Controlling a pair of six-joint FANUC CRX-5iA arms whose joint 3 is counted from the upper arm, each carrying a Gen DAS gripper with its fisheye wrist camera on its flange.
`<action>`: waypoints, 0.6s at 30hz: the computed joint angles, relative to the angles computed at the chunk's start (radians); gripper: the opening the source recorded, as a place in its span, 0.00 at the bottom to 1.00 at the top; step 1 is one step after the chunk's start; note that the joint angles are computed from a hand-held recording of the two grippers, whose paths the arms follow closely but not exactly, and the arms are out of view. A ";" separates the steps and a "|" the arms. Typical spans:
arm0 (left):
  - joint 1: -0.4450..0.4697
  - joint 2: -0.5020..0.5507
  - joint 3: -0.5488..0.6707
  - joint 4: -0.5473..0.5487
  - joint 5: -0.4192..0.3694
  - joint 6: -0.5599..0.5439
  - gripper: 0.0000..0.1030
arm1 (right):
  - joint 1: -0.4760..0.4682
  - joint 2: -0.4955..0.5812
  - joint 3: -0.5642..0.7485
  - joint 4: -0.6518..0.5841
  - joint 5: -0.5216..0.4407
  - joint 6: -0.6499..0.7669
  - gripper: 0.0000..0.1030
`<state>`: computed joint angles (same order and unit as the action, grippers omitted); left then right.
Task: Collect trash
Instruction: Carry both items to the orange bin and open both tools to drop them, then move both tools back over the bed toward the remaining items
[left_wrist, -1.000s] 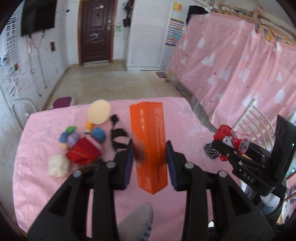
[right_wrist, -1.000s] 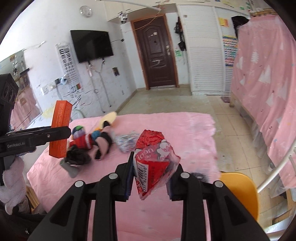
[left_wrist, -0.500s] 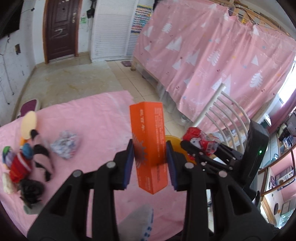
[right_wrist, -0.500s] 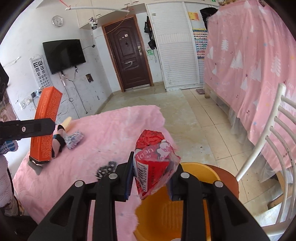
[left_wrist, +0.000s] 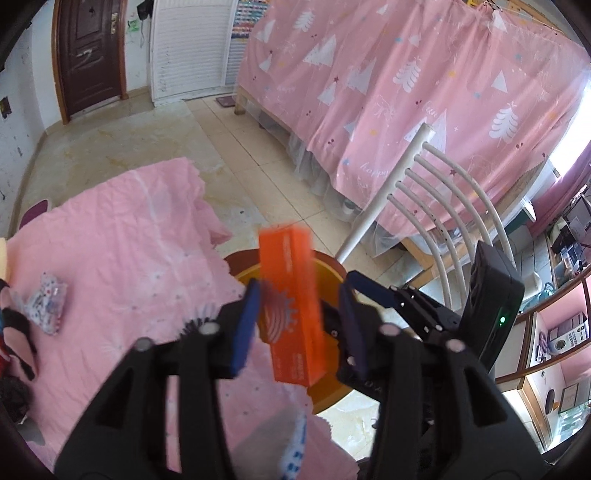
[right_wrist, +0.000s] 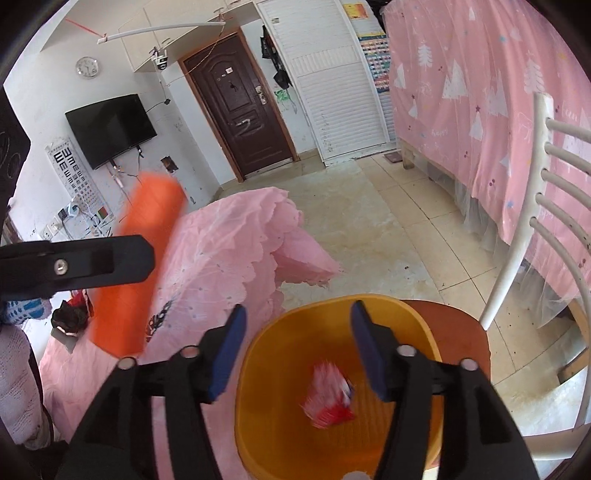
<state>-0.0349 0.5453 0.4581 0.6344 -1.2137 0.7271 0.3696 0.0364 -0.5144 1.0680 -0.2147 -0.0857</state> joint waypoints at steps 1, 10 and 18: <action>-0.003 0.000 -0.003 0.005 0.002 -0.003 0.57 | -0.008 -0.004 -0.009 0.021 0.003 -0.028 0.55; 0.036 -0.019 -0.028 0.035 -0.012 -0.031 0.58 | 0.008 -0.017 0.003 0.026 -0.058 -0.036 0.60; 0.096 -0.040 -0.050 0.103 -0.019 -0.058 0.60 | 0.088 0.017 0.104 -0.065 -0.142 0.105 0.63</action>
